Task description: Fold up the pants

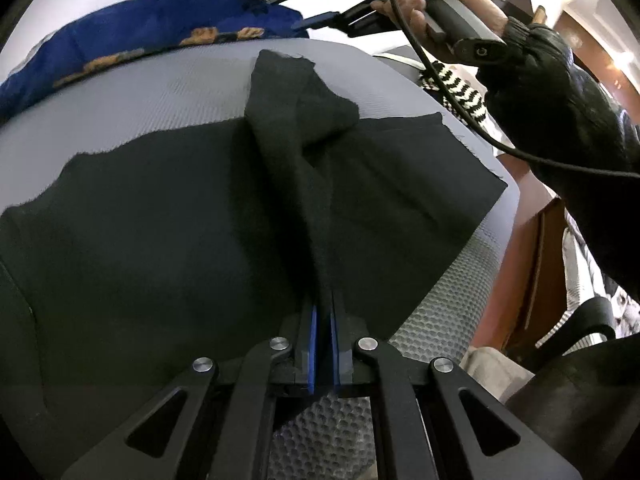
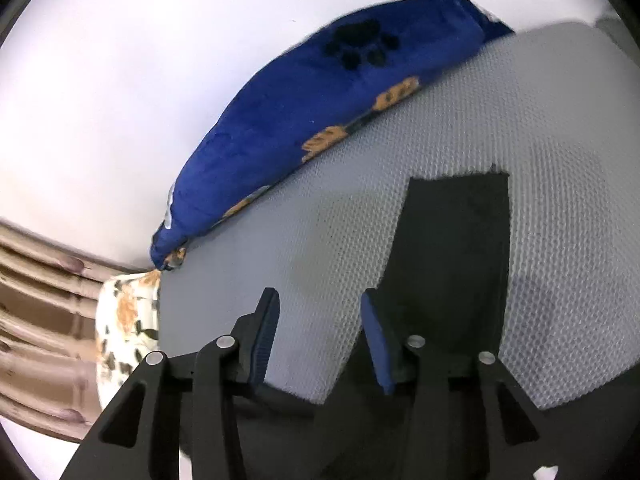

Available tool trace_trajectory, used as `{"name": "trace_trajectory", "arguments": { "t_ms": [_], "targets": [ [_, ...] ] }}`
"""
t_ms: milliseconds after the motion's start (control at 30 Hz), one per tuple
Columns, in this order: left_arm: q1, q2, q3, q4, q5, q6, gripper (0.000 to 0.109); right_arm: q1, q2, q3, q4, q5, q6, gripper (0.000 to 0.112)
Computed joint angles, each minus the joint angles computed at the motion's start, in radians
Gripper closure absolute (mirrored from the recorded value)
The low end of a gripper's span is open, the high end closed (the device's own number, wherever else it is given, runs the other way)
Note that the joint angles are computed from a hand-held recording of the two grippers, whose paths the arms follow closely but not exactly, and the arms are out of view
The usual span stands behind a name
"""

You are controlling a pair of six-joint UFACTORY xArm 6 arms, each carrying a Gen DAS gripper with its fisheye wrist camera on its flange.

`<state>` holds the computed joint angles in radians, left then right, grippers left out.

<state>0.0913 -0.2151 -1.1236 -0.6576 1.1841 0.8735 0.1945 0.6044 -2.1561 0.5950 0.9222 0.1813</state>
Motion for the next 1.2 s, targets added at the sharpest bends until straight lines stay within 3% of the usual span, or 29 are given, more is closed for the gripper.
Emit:
{"name": "trace_trajectory", "arguments": {
  "t_ms": [233, 433, 700, 833, 933, 1200],
  "targets": [
    [0.01, 0.038, -0.019, -0.006, 0.026, -0.01, 0.103, -0.052, -0.144, 0.268, 0.053, -0.079, -0.057, 0.075],
    [0.009, 0.044, -0.016, -0.01, 0.02, -0.013, 0.103, -0.102, -0.147, 0.383, 0.187, -0.135, -0.075, 0.082],
    [-0.002, 0.034, -0.013, 0.012, 0.005, -0.034, 0.103, -0.107, -0.012, 0.242, 0.195, -0.157, -0.041, 0.085],
    [-0.014, 0.032, -0.015, 0.03, 0.0, -0.052, 0.103, -0.11, 0.105, 0.062, 0.146, -0.12, 0.006, 0.086],
    [-0.021, 0.037, -0.022, 0.039, -0.004, -0.065, 0.103, -0.111, 0.187, -0.06, 0.137, -0.086, 0.025, 0.096],
    [-0.049, 0.025, -0.013, 0.064, -0.023, -0.094, 0.103, -0.103, 0.277, -0.202, 0.109, -0.058, 0.056, 0.099]
  ]
}}
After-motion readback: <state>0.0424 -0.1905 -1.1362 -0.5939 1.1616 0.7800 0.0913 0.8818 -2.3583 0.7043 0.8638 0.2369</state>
